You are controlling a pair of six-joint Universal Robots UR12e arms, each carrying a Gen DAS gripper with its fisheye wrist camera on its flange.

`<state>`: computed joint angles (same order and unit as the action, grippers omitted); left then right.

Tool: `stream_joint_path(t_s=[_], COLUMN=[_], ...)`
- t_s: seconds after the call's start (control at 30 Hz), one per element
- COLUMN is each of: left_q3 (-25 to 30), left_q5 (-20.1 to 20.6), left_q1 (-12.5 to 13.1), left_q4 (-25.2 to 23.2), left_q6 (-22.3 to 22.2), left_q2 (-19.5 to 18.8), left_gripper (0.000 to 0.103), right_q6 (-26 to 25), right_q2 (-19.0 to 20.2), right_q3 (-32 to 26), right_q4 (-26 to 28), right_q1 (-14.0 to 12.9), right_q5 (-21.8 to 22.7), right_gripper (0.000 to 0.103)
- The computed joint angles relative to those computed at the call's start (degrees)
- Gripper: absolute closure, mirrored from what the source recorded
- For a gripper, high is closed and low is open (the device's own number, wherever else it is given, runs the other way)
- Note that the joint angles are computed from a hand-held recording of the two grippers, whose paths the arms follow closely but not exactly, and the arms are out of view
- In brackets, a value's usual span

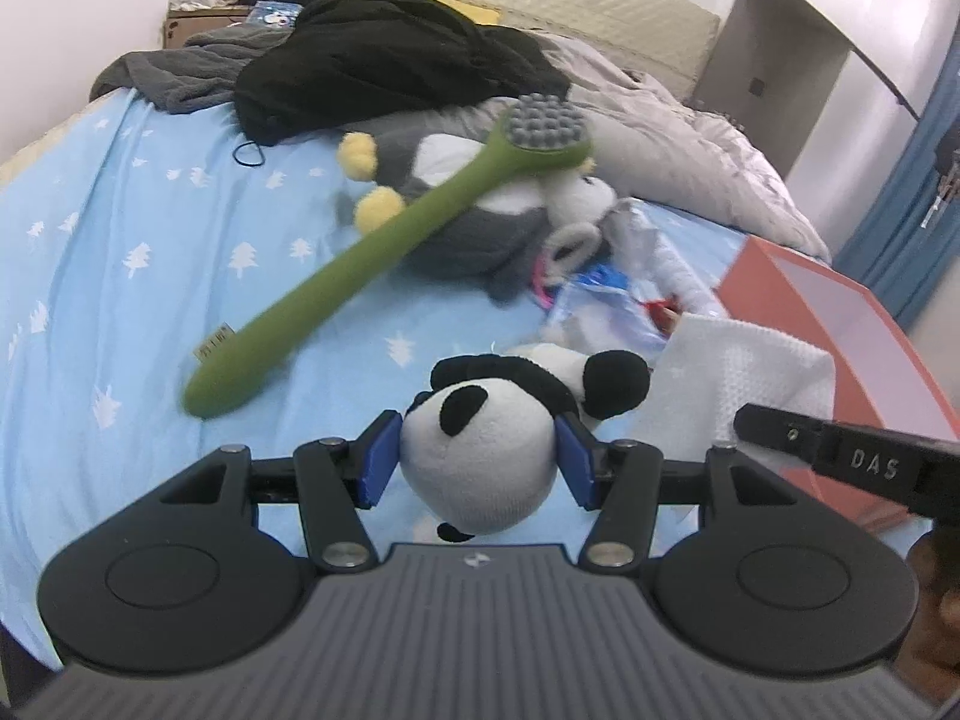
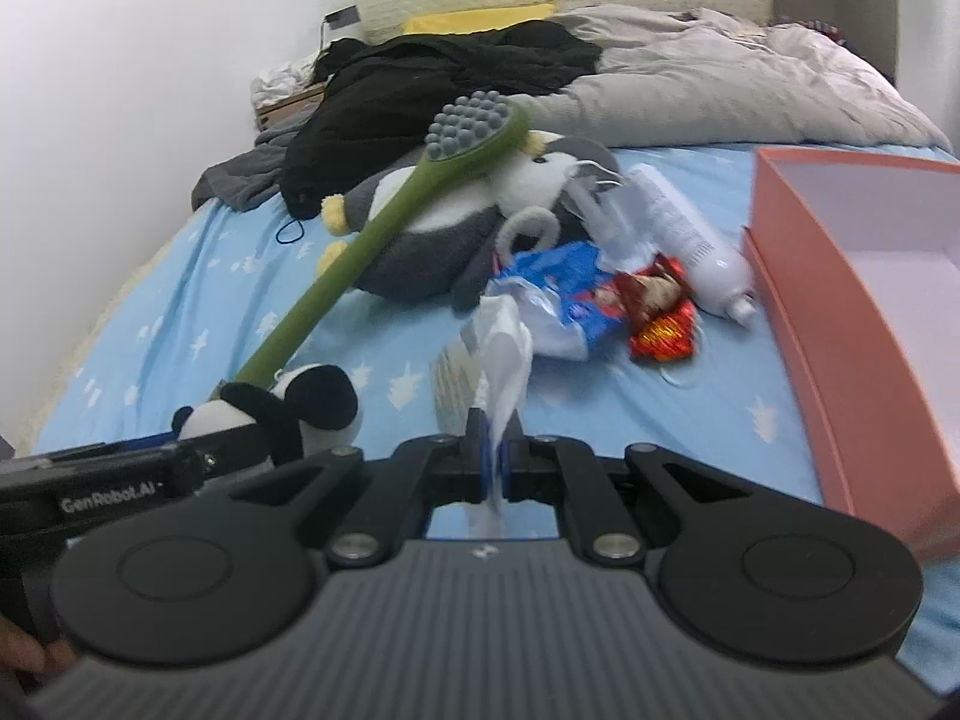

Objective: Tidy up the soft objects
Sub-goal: 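Carry the panda with the left tool into the pink box and release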

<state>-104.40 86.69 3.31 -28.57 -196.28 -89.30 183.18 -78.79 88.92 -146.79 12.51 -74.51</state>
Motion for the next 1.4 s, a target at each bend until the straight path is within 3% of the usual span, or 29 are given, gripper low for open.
stream_joint_path(t_s=[0.2, 0.43, 0.7, 1.07, 1.27, 1.4], left_q3=[0.56, 3.48, 10.62, 19.39, 25.17, 30.13], left_q5=[-1.41, -3.53, -9.44, -11.87, -12.93, -15.14], left_q1=[-1.64, -3.21, -5.19, -8.16, -9.52, -10.2], left_q4=[-2.24, -1.55, -0.78, 2.23, 3.96, 1.95], left_q6=[0.24, 0.72, 3.61, 8.11, 7.67, 5.69], left_q2=[1.3, 0.14, -4.17, -9.05, -11.79, -14.48], left_gripper=[0.041, 0.041, 0.041, 0.041, 0.042, 0.042], right_q6=[2.26, 4.44, 5.51, 5.57, 4.94, 5.82], right_q2=[-3.26, -5.51, -6.0, -5.67, -4.5, -3.52], right_q3=[3.02, 4.8, 4.57, 2.11, -0.85, -2.9], right_q4=[-0.88, -4.21, -11.09, -17.87, -18.96, -16.81], right_q1=[-1.02, -2.68, -4.55, -7.83, -9.42, -10.55], right_q5=[-0.65, -1.85, -5.1, -9.06, -10.12, -10.0], right_gripper=[0.096, 0.096, 0.096, 0.096, 0.096, 0.096])
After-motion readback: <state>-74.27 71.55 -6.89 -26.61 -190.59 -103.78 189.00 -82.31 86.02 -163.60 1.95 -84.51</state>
